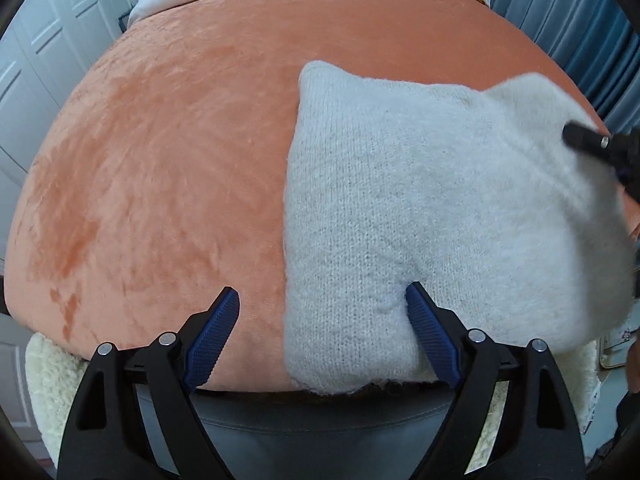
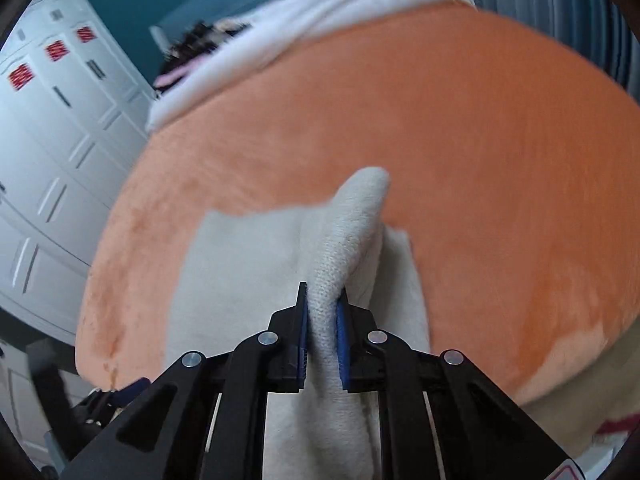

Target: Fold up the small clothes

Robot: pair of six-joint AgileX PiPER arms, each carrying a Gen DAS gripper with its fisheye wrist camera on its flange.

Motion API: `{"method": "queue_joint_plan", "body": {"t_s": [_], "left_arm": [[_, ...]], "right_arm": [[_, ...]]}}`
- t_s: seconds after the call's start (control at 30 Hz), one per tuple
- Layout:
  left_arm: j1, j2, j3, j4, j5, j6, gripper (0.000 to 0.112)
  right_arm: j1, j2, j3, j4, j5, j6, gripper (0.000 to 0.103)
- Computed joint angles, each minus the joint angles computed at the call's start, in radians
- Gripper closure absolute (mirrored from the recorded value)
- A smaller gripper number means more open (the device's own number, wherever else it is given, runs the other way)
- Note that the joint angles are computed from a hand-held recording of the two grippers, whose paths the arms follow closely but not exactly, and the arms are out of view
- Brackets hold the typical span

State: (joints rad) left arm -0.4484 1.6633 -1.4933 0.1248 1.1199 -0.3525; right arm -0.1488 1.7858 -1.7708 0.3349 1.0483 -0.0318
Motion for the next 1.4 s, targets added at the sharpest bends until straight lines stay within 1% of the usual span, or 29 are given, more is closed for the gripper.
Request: {"method": "queue_joint_plan", "body": {"t_s": [0.03,0.1,0.13,0.17,0.2,0.23,0.27,0.33,0.4,0.47,0.53,0.57,0.6,0.63,0.7,0.83,0.9,0.93,0.97,1.0,1.03,1.07,1.1,1.13,1.17,1.23,1.27,1.33,1.4], "left_arm": [[-0.002,0.003,-0.001,0.004,0.000,-0.005,0.029],[-0.006,0.010,-0.008,0.000,0.004,-0.002,0.029],[-0.012,0.012,-0.010,-0.003,0.007,0.001,0.029],[-0.018,0.014,-0.015,-0.006,0.010,0.005,0.029],[-0.039,0.012,-0.014,0.026,0.014,-0.017,0.029],[-0.055,0.007,-0.009,0.055,0.013,-0.029,0.029],[-0.060,0.002,-0.001,0.066,0.008,-0.026,0.029],[-0.056,0.002,0.006,0.066,-0.003,-0.021,0.029],[-0.038,0.012,-0.002,0.048,-0.004,-0.008,0.029],[-0.033,0.017,-0.004,0.042,-0.007,-0.005,0.029],[-0.030,0.021,-0.004,0.044,-0.012,-0.003,0.029],[-0.027,0.023,-0.004,0.034,-0.010,0.004,0.028],[-0.019,0.027,-0.008,0.023,-0.007,0.017,0.028],[-0.024,0.022,-0.003,0.035,-0.009,0.004,0.028],[-0.032,0.014,0.000,0.049,-0.009,0.002,0.028],[-0.019,0.012,0.006,0.022,-0.015,0.000,0.028],[-0.022,0.013,0.009,0.027,-0.021,0.000,0.028],[-0.023,0.014,0.010,0.025,-0.021,0.005,0.028],[-0.023,0.015,0.011,0.021,-0.018,0.008,0.028],[-0.025,0.010,0.018,0.028,-0.023,0.002,0.028],[-0.024,0.006,0.020,0.027,-0.025,0.006,0.028],[-0.018,0.000,0.020,0.013,-0.025,0.022,0.029],[-0.004,-0.009,0.016,-0.016,-0.022,0.042,0.029],[0.021,-0.023,0.016,-0.069,-0.027,0.070,0.029],[0.051,-0.035,0.014,-0.133,-0.032,0.102,0.026],[0.107,-0.041,0.009,-0.256,-0.038,0.157,0.019],[0.130,-0.032,0.003,-0.305,-0.043,0.176,0.018],[0.167,0.011,-0.023,-0.375,-0.039,0.193,0.016],[0.183,0.070,-0.052,-0.407,-0.030,0.198,0.016]], "right_arm": [[-0.001,0.009,-0.014,-0.019,0.005,0.004,0.092],[0.004,0.116,-0.083,-0.116,0.071,0.051,0.090],[0.012,0.166,-0.083,-0.175,0.094,0.060,0.086],[0.005,0.184,-0.043,-0.194,0.077,0.061,0.086],[-0.014,0.162,-0.016,-0.174,0.061,0.056,0.085],[-0.039,0.116,0.025,-0.115,0.040,0.027,0.083],[-0.054,0.087,0.026,-0.094,0.058,0.033,0.082],[-0.084,-0.033,0.112,-0.032,0.009,0.007,0.082],[-0.091,-0.129,0.176,-0.014,0.004,-0.008,0.081],[-0.084,-0.165,0.225,0.005,0.014,-0.028,0.081],[-0.033,-0.123,0.264,-0.061,0.029,-0.009,0.081],[0.000,-0.092,0.285,-0.113,0.015,0.017,0.081],[0.036,-0.078,0.317,-0.177,-0.033,0.053,0.081],[0.064,-0.081,0.310,-0.232,-0.043,0.076,0.078],[0.102,-0.076,0.227,-0.285,0.022,0.114,0.075],[0.077,-0.109,0.172,-0.179,0.048,0.055,0.075],[0.070,-0.070,0.184,-0.155,0.052,0.040,0.075],[0.076,-0.024,0.190,-0.154,0.057,0.042,0.076],[0.079,-0.003,0.215,-0.140,0.023,0.041,0.076],[0.083,-0.019,0.240,-0.141,-0.006,0.043,0.076],[0.088,-0.022,0.226,-0.151,0.004,0.053,0.076],[0.090,-0.014,0.179,-0.160,0.040,0.069,0.076],[0.086,-0.036,0.172,-0.163,0.055,0.079,0.076],[0.066,-0.062,0.180,-0.139,0.047,0.071,0.071],[0.020,-0.113,0.223,-0.110,0.050,0.034,0.055],[-0.025,-0.139,0.237,-0.077,0.015,0.050,0.035],[-0.056,-0.137,0.233,-0.056,0.013,0.044,0.035],[-0.107,-0.082,0.201,-0.033,0.036,0.043,0.035],[-0.147,-0.008,0.162,0.005,0.067,0.032,0.034]]}}
